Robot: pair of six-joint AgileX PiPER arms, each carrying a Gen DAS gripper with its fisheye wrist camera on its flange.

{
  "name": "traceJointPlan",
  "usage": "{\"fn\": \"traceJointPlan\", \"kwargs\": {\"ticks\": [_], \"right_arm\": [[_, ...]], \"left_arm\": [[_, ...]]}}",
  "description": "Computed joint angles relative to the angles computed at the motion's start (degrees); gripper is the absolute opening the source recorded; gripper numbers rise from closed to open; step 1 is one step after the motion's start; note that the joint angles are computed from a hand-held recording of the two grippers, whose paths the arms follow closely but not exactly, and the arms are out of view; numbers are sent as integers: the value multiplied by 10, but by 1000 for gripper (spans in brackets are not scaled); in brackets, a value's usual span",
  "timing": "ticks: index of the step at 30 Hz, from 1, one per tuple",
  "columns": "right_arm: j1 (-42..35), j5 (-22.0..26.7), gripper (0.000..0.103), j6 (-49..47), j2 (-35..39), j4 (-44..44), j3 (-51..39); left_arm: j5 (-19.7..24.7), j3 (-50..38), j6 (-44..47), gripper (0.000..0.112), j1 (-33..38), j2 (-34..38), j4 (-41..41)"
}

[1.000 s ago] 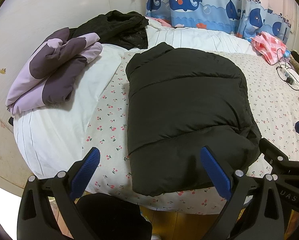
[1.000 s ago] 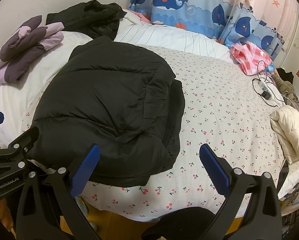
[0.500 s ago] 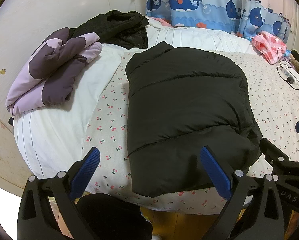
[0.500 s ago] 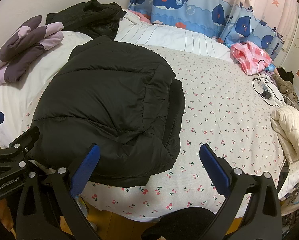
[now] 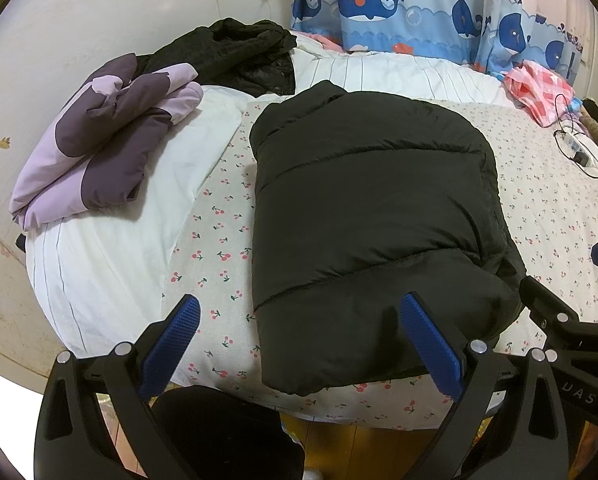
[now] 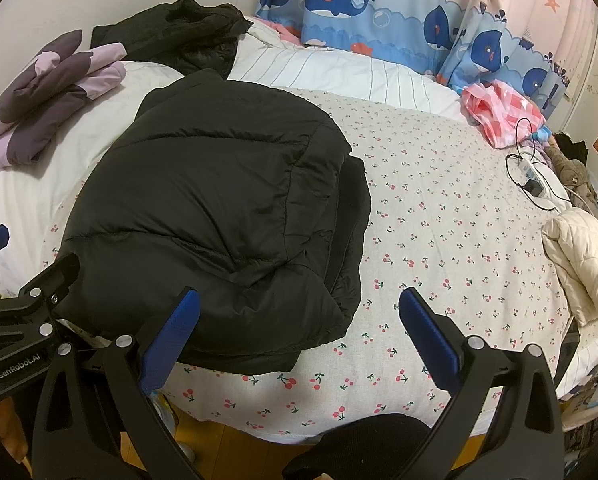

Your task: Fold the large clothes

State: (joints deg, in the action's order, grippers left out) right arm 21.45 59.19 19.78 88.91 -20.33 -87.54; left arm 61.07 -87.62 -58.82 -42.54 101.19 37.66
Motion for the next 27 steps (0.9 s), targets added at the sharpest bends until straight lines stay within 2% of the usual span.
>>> {"fn": "traceJointPlan", "kwargs": {"ticks": [7, 12, 16, 19, 21, 27], "right_arm": [[-1, -1, 96, -1, 1, 2, 1], [-3, -12, 96, 2, -3, 6, 16], [6, -13, 96, 15, -12, -5, 23], [11, -7, 96, 19, -19, -8, 22], [17, -3, 96, 21, -24, -11, 20], [36, 10, 96, 31, -40, -23, 23]], "left_arm": [[-5, 1, -1, 96, 2, 3, -2], [-35, 26, -19, 96, 2, -13, 12], [0, 36, -73, 92, -15, -21, 77], [20, 25, -55, 93, -10, -18, 62], [17, 25, -45, 96, -2, -22, 41], [19, 39, -47, 96, -11, -40, 33]]}}
